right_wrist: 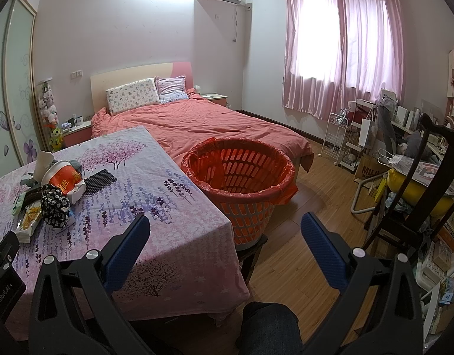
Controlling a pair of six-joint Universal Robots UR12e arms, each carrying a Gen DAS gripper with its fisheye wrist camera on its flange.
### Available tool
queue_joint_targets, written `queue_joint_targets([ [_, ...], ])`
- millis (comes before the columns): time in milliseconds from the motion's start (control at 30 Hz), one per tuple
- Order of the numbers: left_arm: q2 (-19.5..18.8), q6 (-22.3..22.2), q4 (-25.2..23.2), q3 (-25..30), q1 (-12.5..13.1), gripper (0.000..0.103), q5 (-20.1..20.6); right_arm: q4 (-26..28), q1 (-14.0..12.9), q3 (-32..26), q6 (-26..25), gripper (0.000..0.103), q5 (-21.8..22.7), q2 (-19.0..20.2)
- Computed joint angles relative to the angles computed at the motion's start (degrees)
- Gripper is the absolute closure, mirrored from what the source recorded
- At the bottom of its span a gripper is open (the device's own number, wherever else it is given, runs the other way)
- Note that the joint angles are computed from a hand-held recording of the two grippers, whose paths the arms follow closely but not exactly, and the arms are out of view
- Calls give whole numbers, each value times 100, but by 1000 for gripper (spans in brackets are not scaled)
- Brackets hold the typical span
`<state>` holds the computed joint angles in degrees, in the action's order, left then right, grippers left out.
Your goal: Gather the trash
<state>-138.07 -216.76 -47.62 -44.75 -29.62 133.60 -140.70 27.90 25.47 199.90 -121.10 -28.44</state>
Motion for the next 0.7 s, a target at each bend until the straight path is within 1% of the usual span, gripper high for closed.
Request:
queue_joint_targets([
  [267, 0, -8, 3, 0, 1, 4, -3, -38, -2, 20, -7, 2, 10, -4],
  [367, 5, -70, -5, -5, 10, 4, -18, 0, -6, -82, -1, 2, 78, 49],
  [400, -24, -105, -73, 80, 2, 4, -7, -32, -25, -30, -12, 2, 122, 26],
  [467, -27, -137, -58, 82, 23, 4, 3, 26, -25, -155, -16, 2, 187, 87],
  [533, 16, -160, 49, -29, 45, 4, 47, 155, -18, -444, -31, 2, 268, 236],
  [633, 74, -213, 133, -168, 121, 4, 53, 221, -21, -569, -78, 2, 427, 300],
  [700, 136, -326, 131, -287, 189, 4, 45, 390, -28, -883, -106, 2, 598, 462],
])
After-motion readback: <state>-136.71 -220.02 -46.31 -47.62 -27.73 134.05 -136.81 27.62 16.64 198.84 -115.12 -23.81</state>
